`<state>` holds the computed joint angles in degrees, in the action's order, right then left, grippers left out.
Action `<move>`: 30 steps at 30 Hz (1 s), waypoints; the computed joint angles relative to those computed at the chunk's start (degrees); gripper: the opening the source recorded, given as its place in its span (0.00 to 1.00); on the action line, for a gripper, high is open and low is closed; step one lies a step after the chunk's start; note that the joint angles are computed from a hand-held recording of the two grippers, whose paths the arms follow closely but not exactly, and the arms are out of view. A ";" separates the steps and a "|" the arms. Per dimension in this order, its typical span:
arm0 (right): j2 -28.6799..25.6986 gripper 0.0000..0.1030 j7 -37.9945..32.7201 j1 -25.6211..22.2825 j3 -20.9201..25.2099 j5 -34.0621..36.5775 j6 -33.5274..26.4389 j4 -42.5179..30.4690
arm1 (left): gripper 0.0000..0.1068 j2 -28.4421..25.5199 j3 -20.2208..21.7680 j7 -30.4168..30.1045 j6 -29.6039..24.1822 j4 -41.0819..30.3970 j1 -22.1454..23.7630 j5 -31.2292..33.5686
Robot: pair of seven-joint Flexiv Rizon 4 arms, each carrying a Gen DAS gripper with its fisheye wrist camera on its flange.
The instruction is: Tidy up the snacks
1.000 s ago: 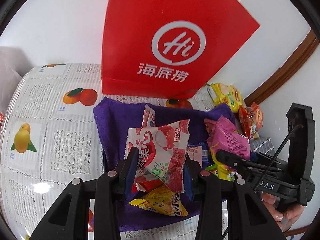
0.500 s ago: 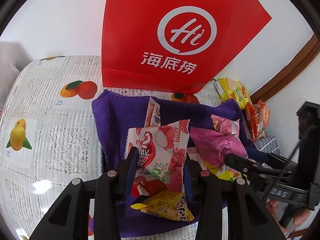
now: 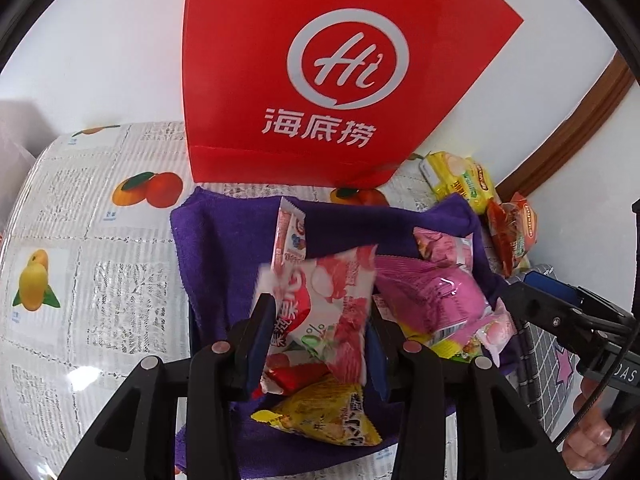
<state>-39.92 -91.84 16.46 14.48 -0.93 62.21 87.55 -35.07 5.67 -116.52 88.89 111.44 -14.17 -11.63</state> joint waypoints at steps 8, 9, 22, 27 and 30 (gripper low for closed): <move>1.43 0.71 -1.35 -0.80 1.03 1.21 1.31 1.18 | 0.55 1.26 2.72 -0.02 1.36 0.00 -3.05 0.88; 1.84 0.71 -1.76 -0.93 1.35 1.48 1.93 1.64 | 0.55 1.60 3.84 -0.48 1.20 0.00 -4.05 1.17; 12.11 0.71 -0.76 -1.59 1.56 5.34 6.21 14.98 | 0.60 6.48 13.16 -11.70 -3.10 2.00 -15.49 10.65; 19.90 0.72 4.48 0.31 -1.94 1.20 14.77 28.13 | 0.60 9.27 19.98 -21.26 -5.44 3.71 -24.74 18.11; 25.05 0.81 9.02 0.95 -3.57 -1.65 19.17 35.83 | 0.60 11.69 25.90 -28.61 -8.75 3.60 -32.39 24.74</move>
<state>-14.87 -82.82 17.40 10.91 -2.58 81.39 123.38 -23.38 31.58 -145.13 80.13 115.04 -46.56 13.11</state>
